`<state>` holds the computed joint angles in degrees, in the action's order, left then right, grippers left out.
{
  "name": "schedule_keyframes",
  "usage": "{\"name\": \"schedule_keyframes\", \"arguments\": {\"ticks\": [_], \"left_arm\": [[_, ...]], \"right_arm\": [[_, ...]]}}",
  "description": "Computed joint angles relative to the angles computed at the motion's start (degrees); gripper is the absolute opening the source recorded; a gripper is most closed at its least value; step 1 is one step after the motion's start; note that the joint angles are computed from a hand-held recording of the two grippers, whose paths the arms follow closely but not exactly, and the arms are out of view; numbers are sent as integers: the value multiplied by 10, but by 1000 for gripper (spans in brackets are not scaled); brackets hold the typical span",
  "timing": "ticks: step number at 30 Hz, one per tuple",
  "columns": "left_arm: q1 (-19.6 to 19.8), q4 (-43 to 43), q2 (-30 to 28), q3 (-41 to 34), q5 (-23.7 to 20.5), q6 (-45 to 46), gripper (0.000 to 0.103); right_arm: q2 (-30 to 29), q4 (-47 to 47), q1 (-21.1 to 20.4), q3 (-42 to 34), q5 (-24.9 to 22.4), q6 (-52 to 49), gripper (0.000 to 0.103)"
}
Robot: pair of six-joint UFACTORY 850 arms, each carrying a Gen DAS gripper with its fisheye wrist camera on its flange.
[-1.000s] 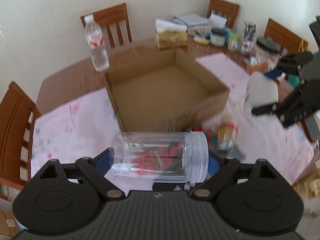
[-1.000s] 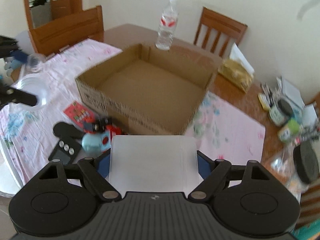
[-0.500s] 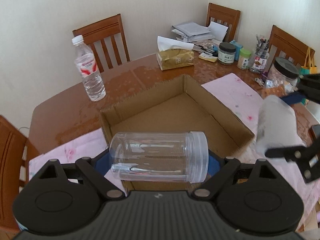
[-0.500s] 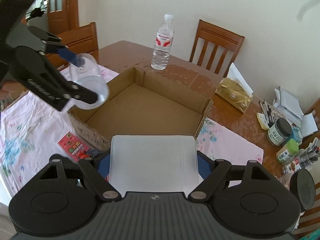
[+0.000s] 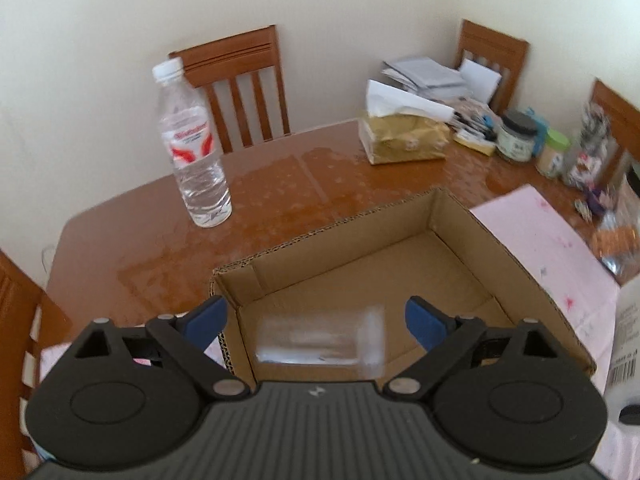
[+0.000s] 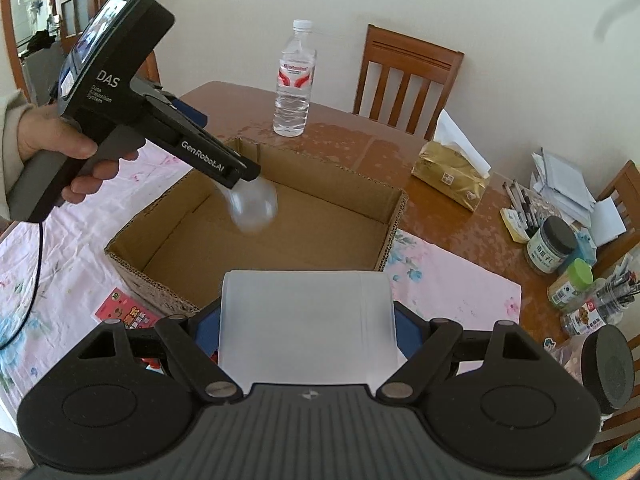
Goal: Organize rigid objects
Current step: 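Carry the clear jar over the box and release it with the left gripper, then lower the white bottle into the box and open the right gripper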
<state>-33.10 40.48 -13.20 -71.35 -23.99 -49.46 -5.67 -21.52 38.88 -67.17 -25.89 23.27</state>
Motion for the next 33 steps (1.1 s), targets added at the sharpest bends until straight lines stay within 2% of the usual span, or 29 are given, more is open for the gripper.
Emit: {"name": "schedule_keyframes", "arguments": {"ticks": [6, 10, 16, 23, 30, 32, 33], "left_arm": [[-10, 56, 44, 50, -9, -83, 100], [-24, 99, 94, 99, -22, -160, 101], [-64, 195, 147, 160, -93, -301, 102], [-92, 194, 187, 207, -145, -348, 102], [-101, 183, 223, 244, -163, -378, 102], [-102, 179, 228, 251, -166, -382, 102], [-101, 175, 229, 252, -167, -381, 102]], "right_arm": [[-16, 5, -6, -13, 1, -5, 86], [-31, 10, -10, -27, 0, -6, 86], [-63, 21, -16, -60, 3, -7, 86], [-122, 31, -20, -124, -9, -21, 86], [-194, 0, -20, -202, -28, 6, 86], [-208, -39, -19, -215, -20, 47, 91], [-217, -47, -18, -226, -25, 55, 99]]}}
